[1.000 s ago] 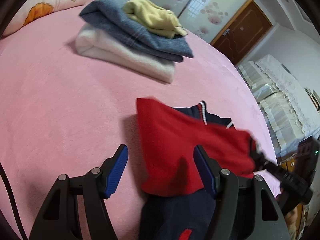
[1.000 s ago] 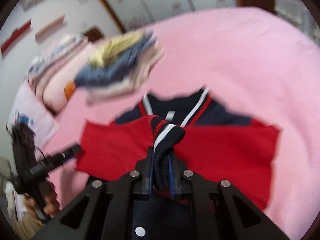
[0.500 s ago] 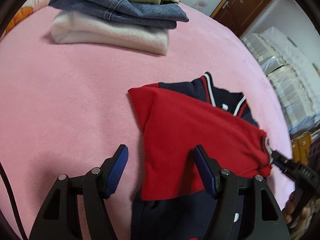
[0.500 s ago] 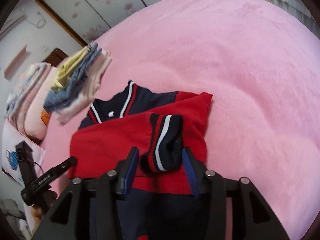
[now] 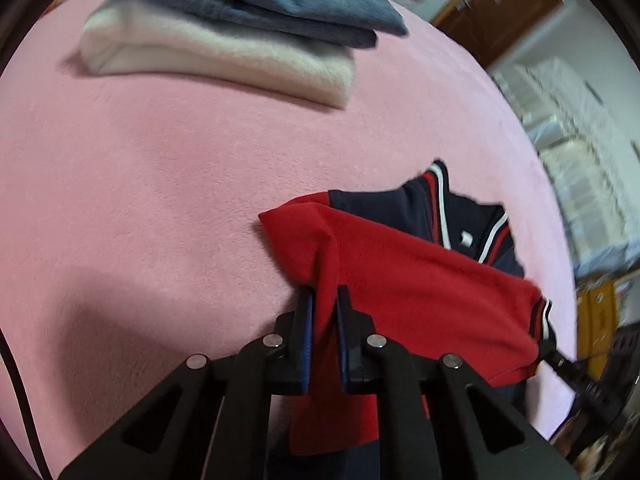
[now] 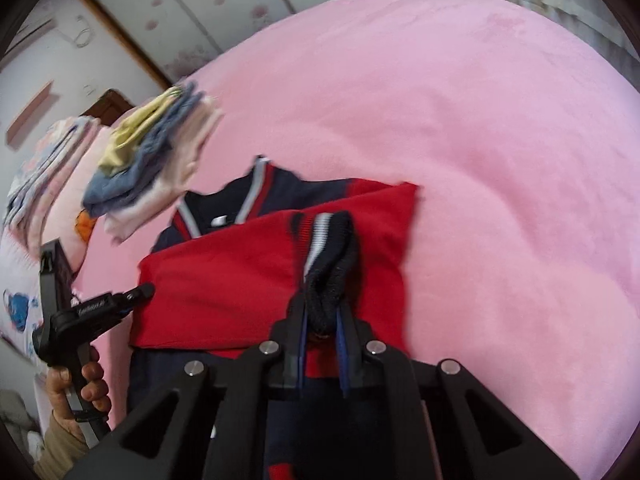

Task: Fold large clothes

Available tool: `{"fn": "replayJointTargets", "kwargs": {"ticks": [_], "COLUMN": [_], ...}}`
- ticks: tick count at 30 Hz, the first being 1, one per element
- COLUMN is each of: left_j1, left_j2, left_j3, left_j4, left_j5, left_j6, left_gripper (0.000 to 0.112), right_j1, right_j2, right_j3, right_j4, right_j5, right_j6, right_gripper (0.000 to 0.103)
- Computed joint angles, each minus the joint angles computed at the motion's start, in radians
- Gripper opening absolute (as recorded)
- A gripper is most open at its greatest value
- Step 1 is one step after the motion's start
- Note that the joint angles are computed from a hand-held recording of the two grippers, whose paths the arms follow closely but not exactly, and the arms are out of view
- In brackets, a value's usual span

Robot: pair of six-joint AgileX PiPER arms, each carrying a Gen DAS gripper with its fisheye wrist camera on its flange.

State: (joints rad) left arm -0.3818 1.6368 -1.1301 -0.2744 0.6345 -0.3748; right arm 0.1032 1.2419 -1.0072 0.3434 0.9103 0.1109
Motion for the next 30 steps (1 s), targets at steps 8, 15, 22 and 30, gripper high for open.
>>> {"fn": "replayJointTargets", "kwargs": {"ticks": [8, 15, 22, 30], "left_j1": [-0.079, -0.254, -0.299, -0.179], "left_j2": [-0.034, -0.137, 0.038, 0.022], "left_j3": [-0.047, -0.069, -0.148, -0.007], "left_j4": [0.263, 0.548, 0.558, 0.381], "left_j5": [0.073, 0.058, 0.052, -0.081], "left_j6": [-0.207, -0.51, -0.531, -0.354], "left_gripper": [0.045, 0.055, 0.051, 0.036], "right_j1": [0.07, 0.363, 0.469, 0.298], "right_j2": [-0.01, -0.045, 0.208, 0.127], "right_j3": [-0.032, -0.106, -0.176, -0.051], "right_j4": [-0.149, -0.419, -0.42, -0.585], "right_j5": [0.019, -0.055, -0.156, -0.116], "right_j6": [0.148, 0.364, 0.343, 0.422], "right_gripper": [0.029, 0.029, 0.028, 0.003]}}
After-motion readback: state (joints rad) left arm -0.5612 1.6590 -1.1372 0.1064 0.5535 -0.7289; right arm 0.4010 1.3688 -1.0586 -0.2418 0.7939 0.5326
